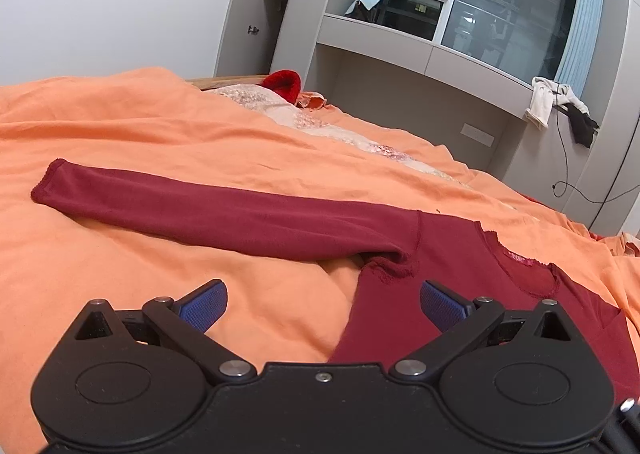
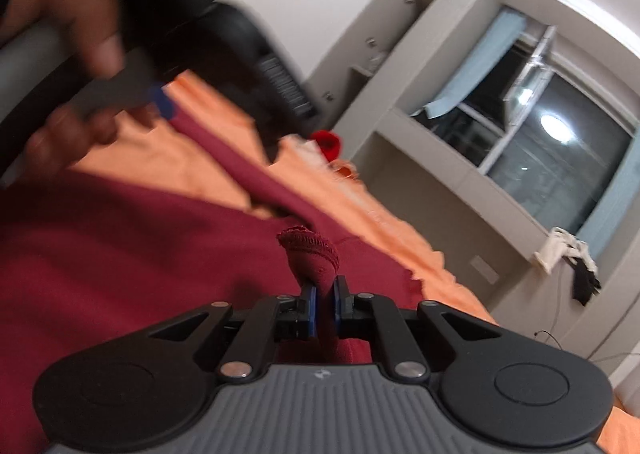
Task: Fold small clothes
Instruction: 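Carry the held sleeve across the shirt body and open the right gripper, then reach the left gripper to the other sleeve cuff and close on it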
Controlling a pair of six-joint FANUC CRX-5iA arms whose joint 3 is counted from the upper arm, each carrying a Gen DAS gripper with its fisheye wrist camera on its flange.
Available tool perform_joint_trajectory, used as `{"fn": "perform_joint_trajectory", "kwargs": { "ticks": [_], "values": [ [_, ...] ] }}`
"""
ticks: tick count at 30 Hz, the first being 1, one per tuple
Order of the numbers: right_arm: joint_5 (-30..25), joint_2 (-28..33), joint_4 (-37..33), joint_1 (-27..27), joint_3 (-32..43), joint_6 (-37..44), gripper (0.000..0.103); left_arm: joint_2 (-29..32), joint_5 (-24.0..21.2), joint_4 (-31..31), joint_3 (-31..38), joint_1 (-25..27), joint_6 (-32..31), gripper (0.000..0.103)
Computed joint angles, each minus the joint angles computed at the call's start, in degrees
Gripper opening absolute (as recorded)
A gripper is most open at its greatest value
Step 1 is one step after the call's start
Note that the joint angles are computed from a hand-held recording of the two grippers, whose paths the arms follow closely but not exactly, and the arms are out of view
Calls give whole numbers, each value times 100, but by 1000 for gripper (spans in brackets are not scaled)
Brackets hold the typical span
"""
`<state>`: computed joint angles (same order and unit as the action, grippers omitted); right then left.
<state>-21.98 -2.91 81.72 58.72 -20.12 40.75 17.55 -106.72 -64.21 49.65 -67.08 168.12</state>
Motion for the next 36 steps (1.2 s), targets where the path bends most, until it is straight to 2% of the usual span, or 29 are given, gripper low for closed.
{"fn": "perform_joint_trajectory", "kwargs": {
  "ticks": [6,8,9,14,19,22,25,27,30,33,36],
  "values": [
    [1,-148,-1087,365,-122,1142,24,-28,243,283,-110,99,-69,103],
    [-49,-276,-1778,517,-96,1691,43,-62,418,464,-186,160,-106,103],
    [-77,-377,-1943,555,-145,1805,46,-67,480,539,-212,187,-130,103],
    [-259,-841,-2282,572,-406,1781,77,33,703,1012,-205,364,-441,103],
    [-445,-1214,-1794,228,-744,738,90,158,850,1405,-156,476,-750,103],
    [-633,-1293,-1061,-137,-891,-264,94,328,765,1479,13,477,-1058,103],
    [-1296,-1181,-229,-491,-917,-1199,95,524,566,1433,239,447,-1423,103],
    [-1776,-1058,-441,-585,-775,-1256,95,595,488,1402,317,426,-1545,103],
    [-2141,-912,-1084,-742,-544,-1123,84,660,429,1408,392,401,-1672,103],
    [-2133,-817,-1774,-914,-381,-655,74,696,381,1429,438,393,-1799,103],
    [-1987,-816,-1844,-1049,-462,-404,67,722,336,1429,475,368,-1919,103]
  ]
}}
